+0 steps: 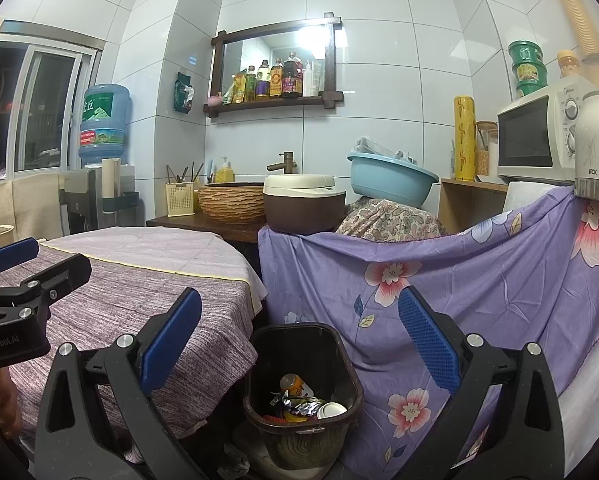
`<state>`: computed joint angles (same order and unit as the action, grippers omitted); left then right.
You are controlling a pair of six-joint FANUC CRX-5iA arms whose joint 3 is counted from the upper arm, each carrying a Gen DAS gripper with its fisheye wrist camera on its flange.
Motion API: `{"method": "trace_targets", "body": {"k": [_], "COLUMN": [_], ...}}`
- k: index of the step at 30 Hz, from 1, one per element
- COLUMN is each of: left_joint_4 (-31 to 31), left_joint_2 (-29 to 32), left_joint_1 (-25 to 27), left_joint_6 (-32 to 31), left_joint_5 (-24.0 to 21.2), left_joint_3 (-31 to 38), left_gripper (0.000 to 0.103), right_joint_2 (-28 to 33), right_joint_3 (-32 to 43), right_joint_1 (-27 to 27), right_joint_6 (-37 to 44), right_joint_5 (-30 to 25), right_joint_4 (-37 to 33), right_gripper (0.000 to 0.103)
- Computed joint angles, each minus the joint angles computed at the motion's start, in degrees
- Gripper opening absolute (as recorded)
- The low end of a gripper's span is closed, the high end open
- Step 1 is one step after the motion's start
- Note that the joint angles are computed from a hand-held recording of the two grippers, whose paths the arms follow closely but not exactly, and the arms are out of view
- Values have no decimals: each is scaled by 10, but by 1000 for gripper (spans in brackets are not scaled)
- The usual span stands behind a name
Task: Collect trash
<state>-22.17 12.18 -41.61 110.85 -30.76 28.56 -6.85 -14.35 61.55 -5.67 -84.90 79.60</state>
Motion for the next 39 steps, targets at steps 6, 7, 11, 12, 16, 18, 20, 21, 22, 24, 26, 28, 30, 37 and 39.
{"method": "trace_targets", "body": {"k": [6, 7, 11, 12, 16, 18, 20, 21, 22, 24, 26, 28, 30, 37, 39], "left_joint_4": [-2, -1, 1, -1, 4, 4, 4, 4, 3, 2, 3, 4, 0, 6, 7], "left_joint_2": [-1, 0, -1, -3, -4, -5, -6, -6, -6, -5, -6, -3, -5, -5, -2], "left_joint_1": [-1, 0, 0, -1, 0, 0, 0, 0, 0, 0, 0, 0, -1, 1, 1], "left_joint_6": [0, -1, -1, 2, -1, 0, 0, -1, 0, 0, 0, -1, 2, -3, -4], "left_joint_5": [4, 3, 2, 2, 3, 3, 2, 2, 2, 1, 2, 0, -1, 1, 0], "left_joint_3": [-6, -4, -4, -8, -10, -12, -12, -11, -12, -10, -11, -7, -9, -10, -6], "left_gripper": [98, 98, 98, 98, 98, 98, 98, 98, 98, 98, 98, 98, 98, 98, 98], "right_joint_2": [3, 4, 5, 6, 5, 5, 6, 7, 7, 8, 8, 8, 8, 8, 8], "right_joint_3": [1, 1, 1, 2, 1, 1, 2, 3, 3, 4, 4, 4, 5, 5, 5], "right_joint_1": [2, 3, 4, 5, 4, 5, 5, 5, 6, 7, 7, 7, 7, 7, 7], "right_joint_6": [-2, -4, -7, -7, -7, -7, -6, -7, -6, -7, -7, -7, -7, -6, -6], "right_joint_5": [-1, -2, -5, -6, -4, -5, -6, -6, -6, -8, -8, -8, -8, -8, -9], "right_joint_4": [-3, -3, -1, -1, -1, -1, -1, -1, -2, -2, -2, -2, -3, -3, -2], "right_gripper": [97, 97, 97, 97, 97, 97, 97, 97, 97, 97, 97, 97, 97, 97, 97]}}
